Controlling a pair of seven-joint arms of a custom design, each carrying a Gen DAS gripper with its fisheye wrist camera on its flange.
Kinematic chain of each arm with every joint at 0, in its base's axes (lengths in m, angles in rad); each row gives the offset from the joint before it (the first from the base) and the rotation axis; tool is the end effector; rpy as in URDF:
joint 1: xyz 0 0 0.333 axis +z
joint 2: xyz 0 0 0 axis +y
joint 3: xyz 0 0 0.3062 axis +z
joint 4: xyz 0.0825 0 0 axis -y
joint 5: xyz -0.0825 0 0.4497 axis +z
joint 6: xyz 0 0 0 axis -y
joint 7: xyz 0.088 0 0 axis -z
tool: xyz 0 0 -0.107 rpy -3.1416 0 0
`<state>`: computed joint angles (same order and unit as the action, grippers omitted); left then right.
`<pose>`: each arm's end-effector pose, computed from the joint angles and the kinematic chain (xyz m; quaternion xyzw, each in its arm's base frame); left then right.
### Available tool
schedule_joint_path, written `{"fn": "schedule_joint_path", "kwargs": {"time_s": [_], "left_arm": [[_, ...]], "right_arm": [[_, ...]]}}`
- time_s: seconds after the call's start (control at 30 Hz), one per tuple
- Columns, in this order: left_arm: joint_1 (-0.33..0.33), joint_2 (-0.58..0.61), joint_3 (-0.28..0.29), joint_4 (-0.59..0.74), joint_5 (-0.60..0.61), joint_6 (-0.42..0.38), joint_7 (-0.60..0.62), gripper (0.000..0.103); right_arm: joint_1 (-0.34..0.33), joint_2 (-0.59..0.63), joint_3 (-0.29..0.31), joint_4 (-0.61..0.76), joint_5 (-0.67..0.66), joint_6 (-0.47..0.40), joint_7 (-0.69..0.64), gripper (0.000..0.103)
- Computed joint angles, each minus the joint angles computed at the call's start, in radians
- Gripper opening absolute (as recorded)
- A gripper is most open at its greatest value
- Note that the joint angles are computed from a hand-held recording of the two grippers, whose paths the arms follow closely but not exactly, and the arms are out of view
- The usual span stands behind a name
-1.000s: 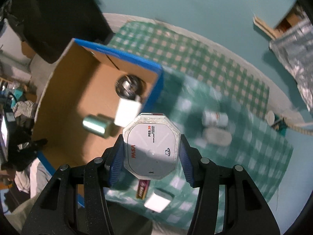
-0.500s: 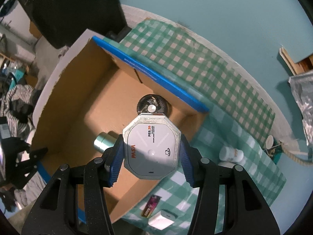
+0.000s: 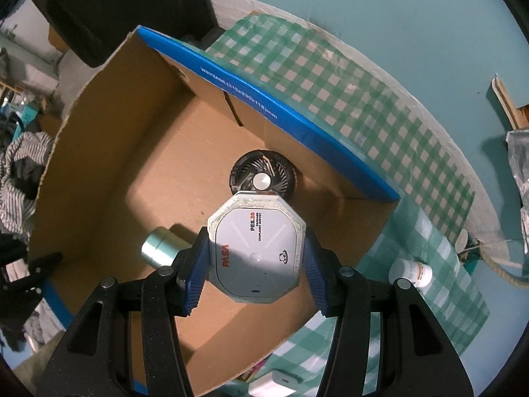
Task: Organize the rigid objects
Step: 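Carry the hexagonal charger into the box and release it on the square charger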
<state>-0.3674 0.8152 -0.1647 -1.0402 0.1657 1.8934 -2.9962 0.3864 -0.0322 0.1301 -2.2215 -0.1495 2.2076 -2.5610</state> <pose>0.7386 -0.3710 0.3374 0.3298 0.9436 0.0151 0.0266 0.5042 0.2806 0.3430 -0.0119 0.9979 -0.0487 0.0402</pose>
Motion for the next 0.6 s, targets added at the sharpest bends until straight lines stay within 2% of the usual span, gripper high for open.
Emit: {"fn": "schedule_joint_path", "kwargs": {"time_s": [0.4,0.6], "left_arm": [[0.005,-0.019,-0.001,-0.030,0.000,0.015,0.008,0.005],[0.006,-0.012,-0.001,-0.015,-0.001,0.004,0.010,0.005]], "right_arm": [[0.010,-0.025,0.011,0.036,-0.048,-0.106,0.080,0.054],[0.019,-0.032,0.020,0.074,-0.074,-0.160,0.117,0.058]]}}
